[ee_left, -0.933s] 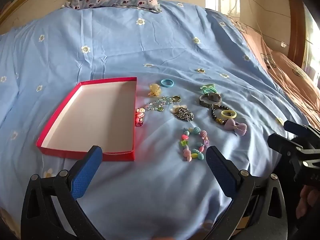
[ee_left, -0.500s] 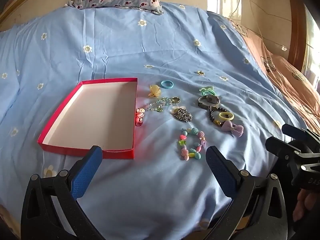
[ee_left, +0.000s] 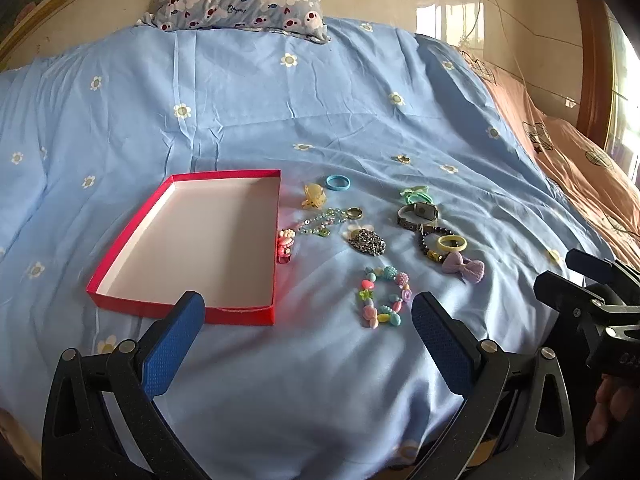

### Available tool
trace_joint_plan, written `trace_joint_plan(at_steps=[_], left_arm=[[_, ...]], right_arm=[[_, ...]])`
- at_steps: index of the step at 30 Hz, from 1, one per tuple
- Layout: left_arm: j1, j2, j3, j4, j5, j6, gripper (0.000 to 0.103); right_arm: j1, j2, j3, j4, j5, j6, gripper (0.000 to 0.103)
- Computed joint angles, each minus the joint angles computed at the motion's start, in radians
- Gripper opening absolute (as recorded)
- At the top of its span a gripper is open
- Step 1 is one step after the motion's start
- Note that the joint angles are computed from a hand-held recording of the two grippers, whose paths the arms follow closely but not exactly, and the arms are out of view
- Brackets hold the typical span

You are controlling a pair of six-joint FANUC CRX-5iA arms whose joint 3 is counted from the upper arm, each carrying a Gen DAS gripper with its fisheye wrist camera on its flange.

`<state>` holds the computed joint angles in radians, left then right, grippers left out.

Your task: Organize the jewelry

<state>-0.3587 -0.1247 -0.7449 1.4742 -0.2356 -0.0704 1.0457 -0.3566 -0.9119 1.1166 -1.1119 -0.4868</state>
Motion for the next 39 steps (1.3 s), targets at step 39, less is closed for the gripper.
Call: trace_joint_plan(at_steps=[39], left_arm=[[0.016,0.02,0.007,-0.073,0.001,0.055,0.103]], right_arm=[[-0.03,-0.003,-0.011,0.028,0.062,-0.014,0.091]])
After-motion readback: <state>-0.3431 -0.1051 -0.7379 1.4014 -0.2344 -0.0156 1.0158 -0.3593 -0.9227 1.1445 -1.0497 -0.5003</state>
